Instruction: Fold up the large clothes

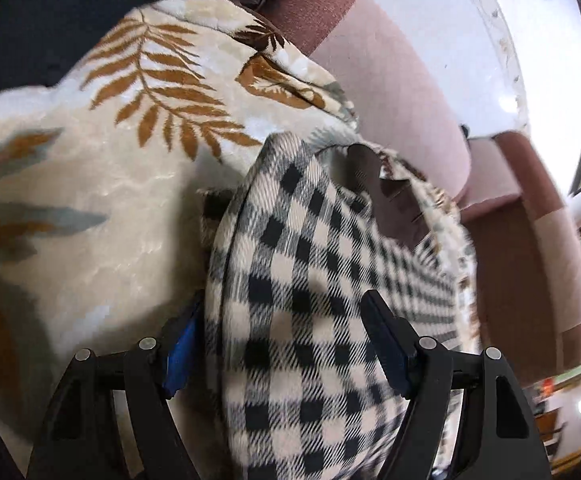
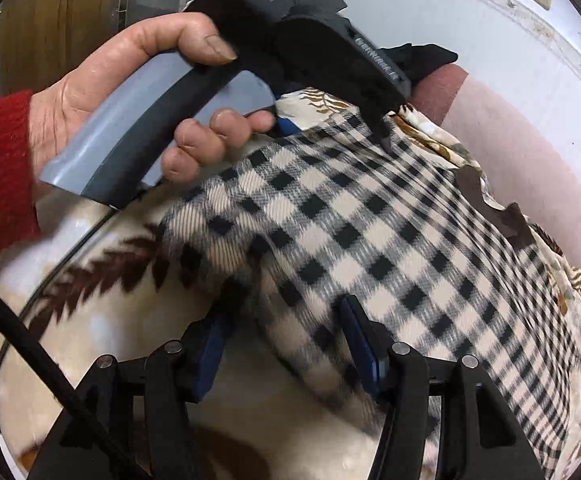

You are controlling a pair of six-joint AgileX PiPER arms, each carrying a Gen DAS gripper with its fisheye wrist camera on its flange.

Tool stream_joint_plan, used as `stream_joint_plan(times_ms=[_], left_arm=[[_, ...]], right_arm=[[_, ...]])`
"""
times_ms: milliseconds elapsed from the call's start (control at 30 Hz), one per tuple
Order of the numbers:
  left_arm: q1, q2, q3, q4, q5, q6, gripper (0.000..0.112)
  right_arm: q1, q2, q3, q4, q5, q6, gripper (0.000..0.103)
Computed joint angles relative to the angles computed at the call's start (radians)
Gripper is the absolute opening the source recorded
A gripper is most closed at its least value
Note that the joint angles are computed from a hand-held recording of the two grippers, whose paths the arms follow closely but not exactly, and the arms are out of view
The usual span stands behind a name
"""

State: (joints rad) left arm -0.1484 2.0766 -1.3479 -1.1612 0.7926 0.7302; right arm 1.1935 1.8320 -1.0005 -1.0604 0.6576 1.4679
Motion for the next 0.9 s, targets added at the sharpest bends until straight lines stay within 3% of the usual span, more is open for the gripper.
stream_joint_plan(times_ms=[200,233,267,333,367,433,533,633,767,900], left_arm=[[-0.012,0.058,-0.075,-0.023,0.034,0.009,0.074],[-0.022,0.06,-0.085,-0.007,0.025,-0.003,0.073],[-0.034,0.057,-0.091,0.017,0.006,-0.022,0.068],[-0.052,0.057,-0.109,0.096,-0.014,-0.105,0.018],[-0.053,0.054,-0.104,0.105,-0.011,-0.129,0.017],[-0.063,0.023,-0.077,0.108,-0.044,-0.15,0.015],[-0.103,-0.048,-0.07,0.227,-0.085,-0.268,0.013],[-0.148,-0.11,-0.112,0.36,-0.074,-0.405,0.012],[-0.263,-0.131,-0.259,0.556,-0.029,-0.642,0.012],[-0.438,-0.056,-0.499,0.792,0.036,-0.88,0.012]], right_arm=[[-0.019,0.077,-0.115,0.039,0.029,-0.107,0.058],[-0.026,0.081,-0.125,0.046,0.023,-0.12,0.054],[-0.033,0.083,-0.132,0.059,0.005,-0.14,0.043],[-0.021,0.097,-0.158,0.077,0.013,-0.165,0.025],[-0.009,0.098,-0.163,0.072,0.029,-0.163,0.015],[-0.007,0.086,-0.164,0.073,0.032,-0.148,0.009],[0.0,0.02,-0.111,0.053,0.02,-0.064,0.007],[0.002,-0.079,-0.028,-0.006,0.024,0.05,0.007],[0.033,-0.259,0.106,-0.072,0.094,0.209,0.007],[0.058,-0.483,0.26,-0.054,0.205,0.29,0.007]])
